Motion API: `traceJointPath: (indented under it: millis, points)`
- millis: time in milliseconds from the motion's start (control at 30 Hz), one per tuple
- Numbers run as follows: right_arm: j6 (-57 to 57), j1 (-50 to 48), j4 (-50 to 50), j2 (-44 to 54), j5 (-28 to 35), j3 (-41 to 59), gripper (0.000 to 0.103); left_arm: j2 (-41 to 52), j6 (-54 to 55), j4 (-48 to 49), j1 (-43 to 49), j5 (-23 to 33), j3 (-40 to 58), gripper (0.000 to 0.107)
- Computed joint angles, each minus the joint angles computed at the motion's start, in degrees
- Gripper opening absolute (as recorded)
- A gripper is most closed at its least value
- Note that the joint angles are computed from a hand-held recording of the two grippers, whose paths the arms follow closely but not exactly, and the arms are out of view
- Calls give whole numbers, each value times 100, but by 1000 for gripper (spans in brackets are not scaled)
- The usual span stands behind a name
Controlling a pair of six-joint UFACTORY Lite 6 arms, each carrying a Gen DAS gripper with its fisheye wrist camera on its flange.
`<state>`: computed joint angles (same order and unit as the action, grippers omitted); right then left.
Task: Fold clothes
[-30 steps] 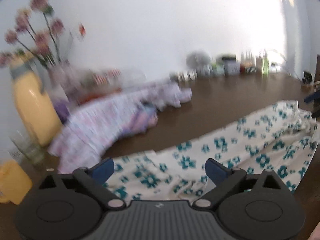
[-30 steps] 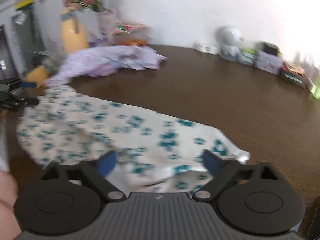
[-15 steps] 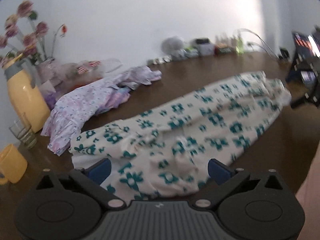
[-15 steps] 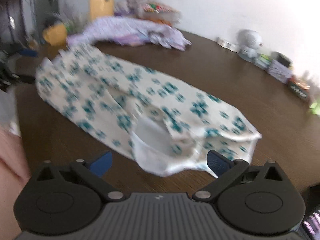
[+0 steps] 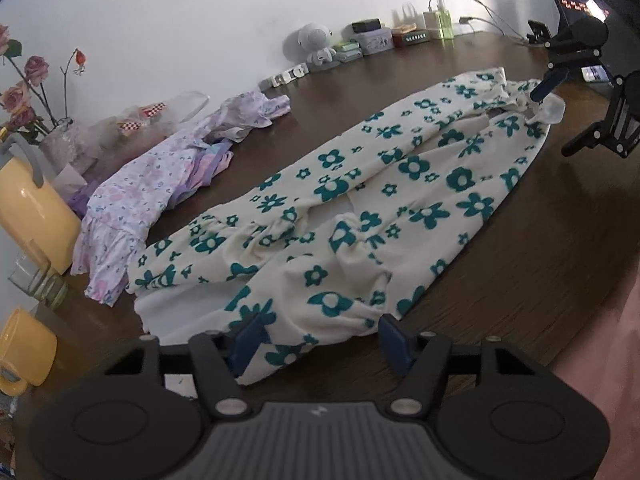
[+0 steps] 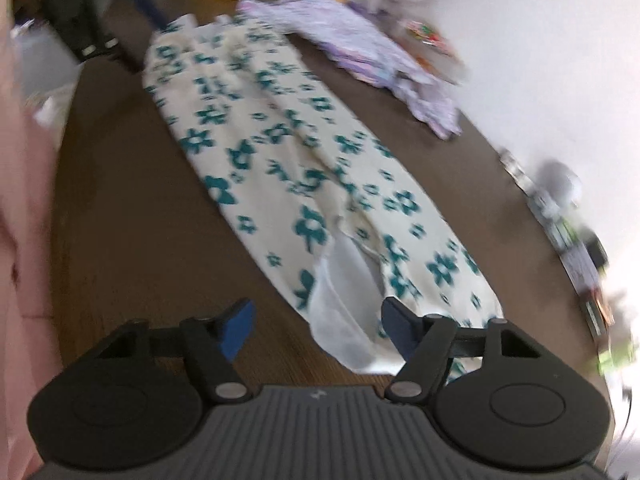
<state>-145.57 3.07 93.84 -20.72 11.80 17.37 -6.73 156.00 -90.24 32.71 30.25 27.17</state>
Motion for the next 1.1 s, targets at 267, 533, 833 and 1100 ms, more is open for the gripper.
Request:
traceJointPath:
  millis: [267, 533, 833, 1100]
  points:
    - [1384, 20, -1422, 780, 173, 700, 47, 416, 1289, -398, -137, -337, 337, 65]
    - [3458, 35, -3339, 1300, 429, 1302, 17, 911, 2068, -264, -161, -137, 739, 36]
    - [4522, -62, -4274, 1183, 776, 1509, 6, 534, 644, 1094, 3, 97, 851, 4]
    - [5568, -239, -5355, 1931, 1209, 3367, 5, 1451, -955, 1700, -1309, -974, 2991, 4]
